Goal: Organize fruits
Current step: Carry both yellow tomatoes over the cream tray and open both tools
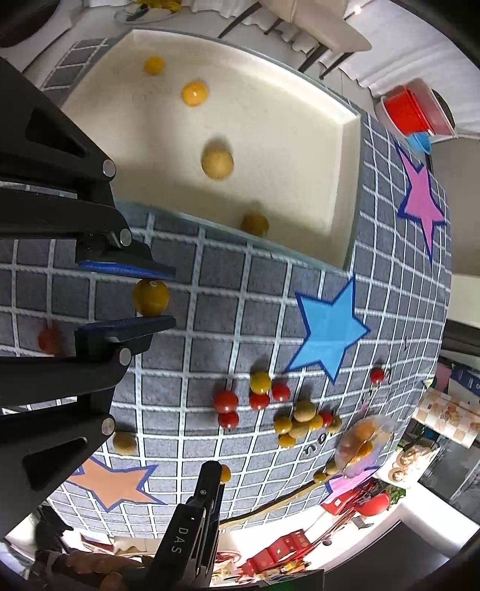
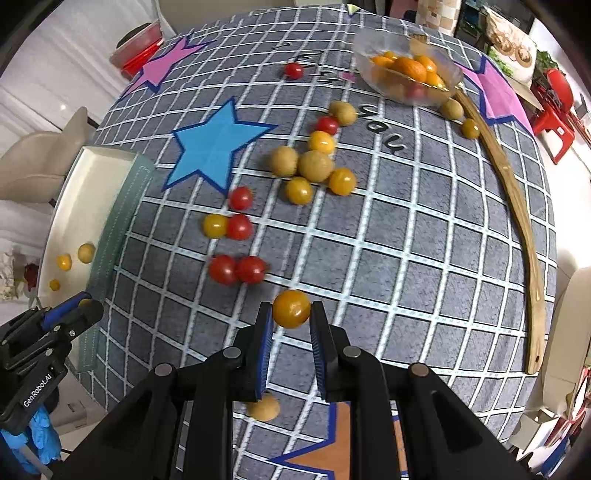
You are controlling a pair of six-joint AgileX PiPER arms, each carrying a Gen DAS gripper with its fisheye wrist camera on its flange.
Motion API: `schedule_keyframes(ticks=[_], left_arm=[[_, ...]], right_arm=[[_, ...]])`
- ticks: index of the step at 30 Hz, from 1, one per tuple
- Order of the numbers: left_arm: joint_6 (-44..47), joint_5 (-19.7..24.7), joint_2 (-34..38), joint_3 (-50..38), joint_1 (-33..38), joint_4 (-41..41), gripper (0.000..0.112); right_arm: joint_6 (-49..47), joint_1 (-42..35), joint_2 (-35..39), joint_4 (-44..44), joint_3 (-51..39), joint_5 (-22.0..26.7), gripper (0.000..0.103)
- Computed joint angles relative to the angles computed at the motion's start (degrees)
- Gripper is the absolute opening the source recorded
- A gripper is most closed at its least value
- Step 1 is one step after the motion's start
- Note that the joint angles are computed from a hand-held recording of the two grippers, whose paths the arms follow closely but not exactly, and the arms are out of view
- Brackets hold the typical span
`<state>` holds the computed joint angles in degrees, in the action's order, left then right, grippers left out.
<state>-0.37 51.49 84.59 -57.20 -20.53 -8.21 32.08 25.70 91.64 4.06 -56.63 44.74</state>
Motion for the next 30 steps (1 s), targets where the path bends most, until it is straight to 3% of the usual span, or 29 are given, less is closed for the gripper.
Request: schedule_keyframes(ticks=[13, 22, 30], left_arm=[[6.63, 0.40, -1.65, 0.33, 12.74, 0.96, 0.021], [12.22, -1.25, 5.94, -7.36, 20.92, 2.36, 0.021], [12.27, -3.78, 14.44, -13.35, 22.75, 4.42, 0.021]], right_arm=[[0.94, 6.80, 10.23, -1.53, -17.28, 5.24, 0.022], [0.08, 9.92, 22.19, -0.67, -36.95, 10.98, 0.022], [-0.02, 10.45, 33.83, 1.28, -54.36, 16.51, 0.022]])
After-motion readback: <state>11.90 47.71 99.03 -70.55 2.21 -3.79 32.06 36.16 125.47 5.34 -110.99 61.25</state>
